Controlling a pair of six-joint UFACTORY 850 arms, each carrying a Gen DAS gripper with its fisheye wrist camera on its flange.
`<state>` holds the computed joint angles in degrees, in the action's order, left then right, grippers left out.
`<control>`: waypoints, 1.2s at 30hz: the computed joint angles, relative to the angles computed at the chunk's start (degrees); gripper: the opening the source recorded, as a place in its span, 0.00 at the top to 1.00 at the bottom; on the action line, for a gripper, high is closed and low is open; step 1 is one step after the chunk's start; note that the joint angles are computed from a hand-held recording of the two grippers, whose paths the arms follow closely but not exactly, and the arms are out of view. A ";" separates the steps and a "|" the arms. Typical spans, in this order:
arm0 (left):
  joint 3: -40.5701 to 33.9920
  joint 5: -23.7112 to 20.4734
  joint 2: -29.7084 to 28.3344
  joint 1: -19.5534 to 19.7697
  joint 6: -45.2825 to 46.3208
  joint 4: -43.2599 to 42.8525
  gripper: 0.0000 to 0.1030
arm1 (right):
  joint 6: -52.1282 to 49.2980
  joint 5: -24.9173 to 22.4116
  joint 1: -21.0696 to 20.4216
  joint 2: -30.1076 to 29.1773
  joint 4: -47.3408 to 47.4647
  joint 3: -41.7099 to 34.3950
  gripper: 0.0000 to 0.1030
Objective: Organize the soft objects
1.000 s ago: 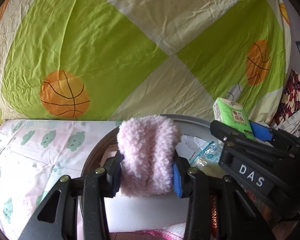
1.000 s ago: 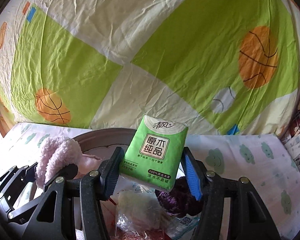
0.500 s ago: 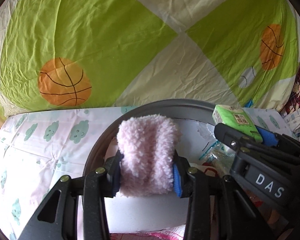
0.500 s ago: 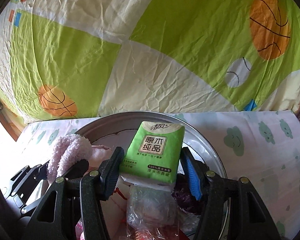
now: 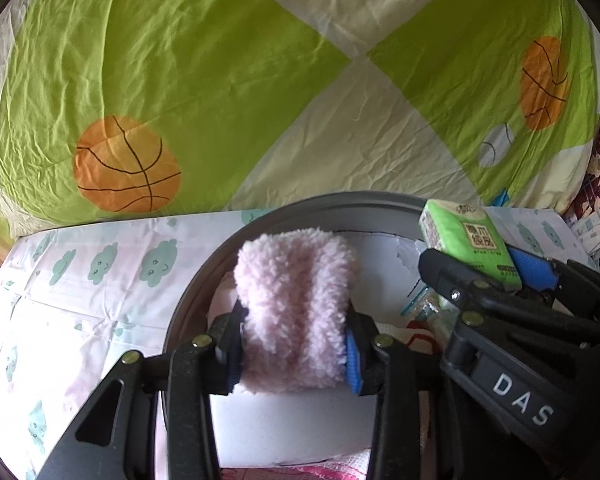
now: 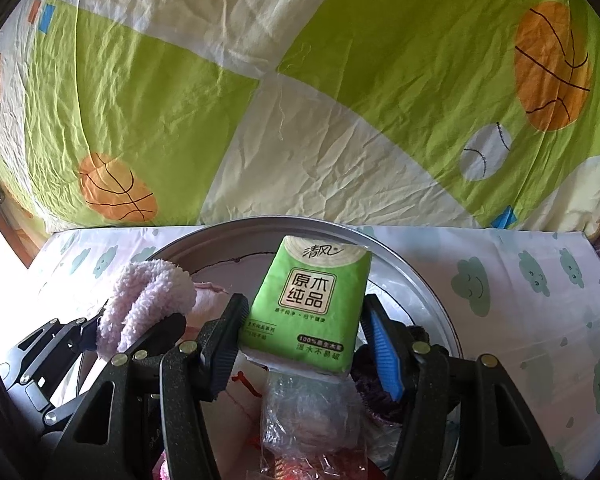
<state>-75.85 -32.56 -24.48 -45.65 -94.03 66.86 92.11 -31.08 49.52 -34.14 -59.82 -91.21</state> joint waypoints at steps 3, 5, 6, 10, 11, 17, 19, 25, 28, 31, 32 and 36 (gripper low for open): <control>-0.66 0.13 -0.32 0.02 3.50 -2.05 0.31 | -0.71 0.36 -0.04 -0.11 0.65 -0.11 0.40; -0.79 -0.27 -0.38 -0.25 4.10 -1.94 0.13 | -2.05 0.04 -0.01 -0.42 2.02 -0.63 0.36; -0.89 -0.51 -0.42 -0.48 4.30 -1.50 0.03 | -2.15 0.17 -0.04 -0.38 2.21 -0.59 0.32; -0.34 -1.19 -0.10 -1.12 2.68 1.95 0.00 | 5.94 0.40 0.13 1.08 -3.63 1.70 0.30; -0.29 -1.27 -0.03 -1.13 2.58 2.05 0.00 | 8.60 0.68 0.16 1.60 -5.60 2.53 0.30; 2.73 0.54 2.22 -1.34 -5.64 8.75 0.00 | 28.56 0.41 0.92 5.56 -19.00 8.53 0.29; 3.75 0.80 2.89 -1.53 -8.96 11.26 0.00 | 32.95 -1.74 1.83 6.74 -22.81 10.55 0.29; 8.27 -4.48 4.85 -3.49 -23.47 24.41 0.00 | 46.39 -12.64 5.35 8.35 -32.42 15.50 0.19; 10.59 -6.93 5.59 -4.07 -28.22 27.96 0.00 | 50.07 -15.70 6.42 8.64 -36.04 17.23 0.19; 13.46 -11.55 6.81 -5.02 -36.74 34.99 0.00 | 51.58 -18.43 7.50 8.29 -37.54 17.89 0.19; 13.98 -13.38 6.91 -5.38 -37.91 36.07 0.00 | 51.76 -19.19 7.82 8.15 -37.68 18.07 0.19; 15.06 -15.72 6.75 -5.88 -39.64 38.23 0.00 | 51.36 -23.05 9.26 7.47 -38.05 18.24 0.18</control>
<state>-60.80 -48.28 -17.73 -51.53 -133.67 105.09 143.47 -54.12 58.78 -26.68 -97.87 -72.97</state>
